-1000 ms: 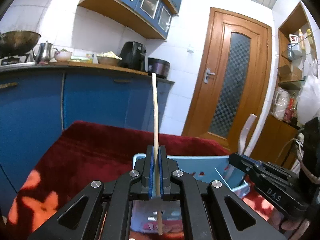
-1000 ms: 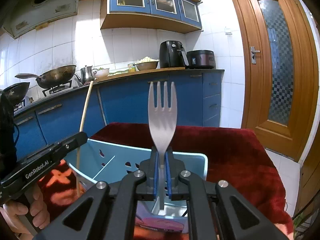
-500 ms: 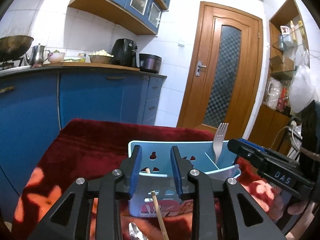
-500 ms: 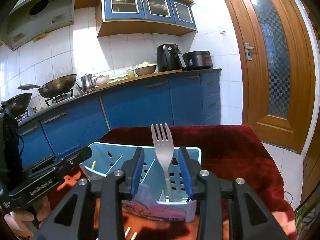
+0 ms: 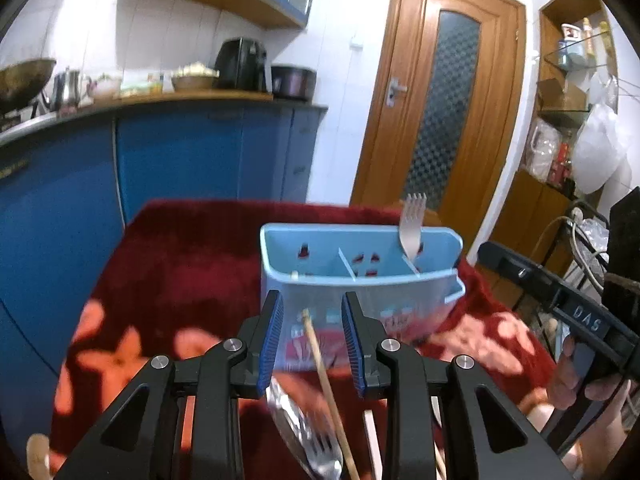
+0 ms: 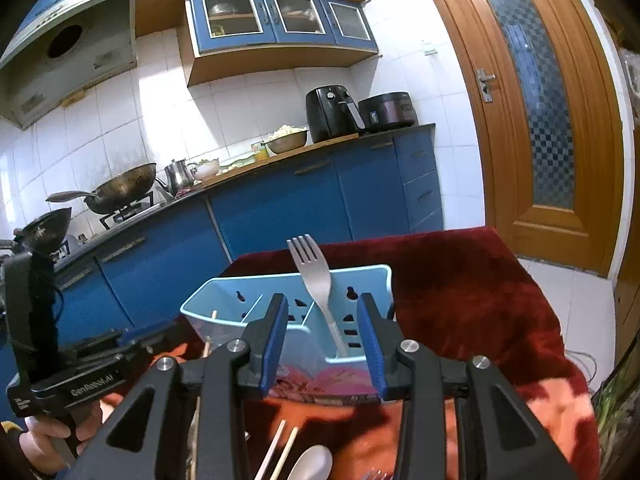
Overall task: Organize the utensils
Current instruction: 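Move the left tool back down and grasp the second wooden chopstick, then lift the chopstick into the blue caddy and open the left tool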
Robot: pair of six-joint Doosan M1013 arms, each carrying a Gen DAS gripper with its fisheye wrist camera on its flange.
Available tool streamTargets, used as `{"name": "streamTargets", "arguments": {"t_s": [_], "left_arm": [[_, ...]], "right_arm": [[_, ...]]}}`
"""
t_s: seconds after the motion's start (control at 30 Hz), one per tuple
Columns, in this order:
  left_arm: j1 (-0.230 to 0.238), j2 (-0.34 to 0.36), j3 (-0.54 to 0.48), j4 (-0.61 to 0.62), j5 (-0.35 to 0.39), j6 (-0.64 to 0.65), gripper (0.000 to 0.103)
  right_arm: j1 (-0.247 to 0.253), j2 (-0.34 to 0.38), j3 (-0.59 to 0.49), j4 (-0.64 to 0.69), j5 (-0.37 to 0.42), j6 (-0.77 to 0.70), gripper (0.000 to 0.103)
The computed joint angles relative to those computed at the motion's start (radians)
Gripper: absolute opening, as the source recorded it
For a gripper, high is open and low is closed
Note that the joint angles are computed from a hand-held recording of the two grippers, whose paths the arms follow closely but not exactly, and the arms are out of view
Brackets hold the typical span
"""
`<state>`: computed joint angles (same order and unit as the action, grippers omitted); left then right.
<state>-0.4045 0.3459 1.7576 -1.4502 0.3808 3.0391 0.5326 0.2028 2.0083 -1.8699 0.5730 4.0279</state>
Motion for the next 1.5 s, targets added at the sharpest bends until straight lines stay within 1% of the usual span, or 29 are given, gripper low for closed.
{"name": "streamTargets", "arguments": {"t_s": [0.07, 0.13, 0.2, 0.27, 0.4, 0.47, 0.5, 0.53, 0.6, 0.67, 0.77, 0.83, 0.97, 1.1, 1.2, 1.27, 1.37, 1.5], "left_arm": [[-0.001, 0.002, -0.009, 0.147, 0.008, -0.152, 0.030], [-0.004, 0.007, -0.020, 0.253, 0.020, -0.265, 0.030], [-0.006, 0.016, -0.032, 0.334, 0.037, -0.353, 0.030], [-0.006, 0.024, -0.043, 0.386, 0.054, -0.413, 0.030], [-0.009, 0.038, -0.061, 0.451, 0.083, -0.477, 0.029], [-0.010, 0.046, -0.072, 0.488, 0.102, -0.516, 0.026], [-0.010, 0.053, -0.081, 0.518, 0.119, -0.549, 0.020], [-0.011, 0.058, -0.088, 0.545, 0.132, -0.582, 0.013], [-0.010, 0.072, -0.108, 0.596, 0.173, -0.644, 0.007], [-0.005, 0.080, -0.116, 0.590, 0.206, -0.657, 0.006], [0.004, 0.078, -0.110, 0.550, 0.237, -0.643, 0.005], [0.015, 0.075, -0.105, 0.514, 0.273, -0.637, 0.005], [0.030, 0.049, -0.070, 0.449, 0.257, -0.590, 0.004], [0.040, 0.038, -0.062, 0.465, 0.278, -0.617, 0.004], [0.046, 0.037, -0.062, 0.507, 0.313, -0.663, 0.004], [0.054, 0.039, -0.064, 0.507, 0.341, -0.670, 0.004], [0.073, 0.035, -0.061, 0.426, 0.370, -0.606, 0.004], [0.078, 0.011, -0.050, 0.312, 0.337, -0.483, 0.004]], "right_arm": [[0.003, -0.005, 0.008, -0.006, -0.001, 0.014, 0.039], [0.007, -0.008, 0.014, -0.005, 0.002, 0.018, 0.039], [0.011, -0.009, 0.018, 0.002, 0.004, 0.021, 0.039], [0.013, -0.009, 0.022, 0.012, 0.001, 0.024, 0.039], [0.019, -0.012, 0.036, 0.032, -0.001, 0.036, 0.039], [0.022, -0.015, 0.046, 0.030, -0.001, 0.058, 0.039], [0.024, -0.016, 0.052, 0.027, 0.000, 0.069, 0.039], [0.024, -0.017, 0.055, 0.029, -0.001, 0.074, 0.039], [0.026, -0.017, 0.060, 0.038, -0.003, 0.077, 0.039], [0.028, -0.018, 0.065, 0.039, -0.002, 0.083, 0.039], [0.030, -0.021, 0.073, 0.034, 0.001, 0.100, 0.039], [0.029, -0.023, 0.075, 0.030, 0.001, 0.108, 0.039], [0.033, -0.026, 0.082, 0.023, 0.012, 0.118, 0.039], [0.032, -0.027, 0.082, 0.023, 0.009, 0.121, 0.039], [0.036, -0.027, 0.082, 0.030, 0.008, 0.115, 0.039], [0.038, -0.027, 0.081, 0.035, 0.006, 0.109, 0.039], [0.040, -0.026, 0.078, 0.042, 0.008, 0.105, 0.039], [0.038, -0.026, 0.077, 0.036, 0.004, 0.115, 0.039]]}}
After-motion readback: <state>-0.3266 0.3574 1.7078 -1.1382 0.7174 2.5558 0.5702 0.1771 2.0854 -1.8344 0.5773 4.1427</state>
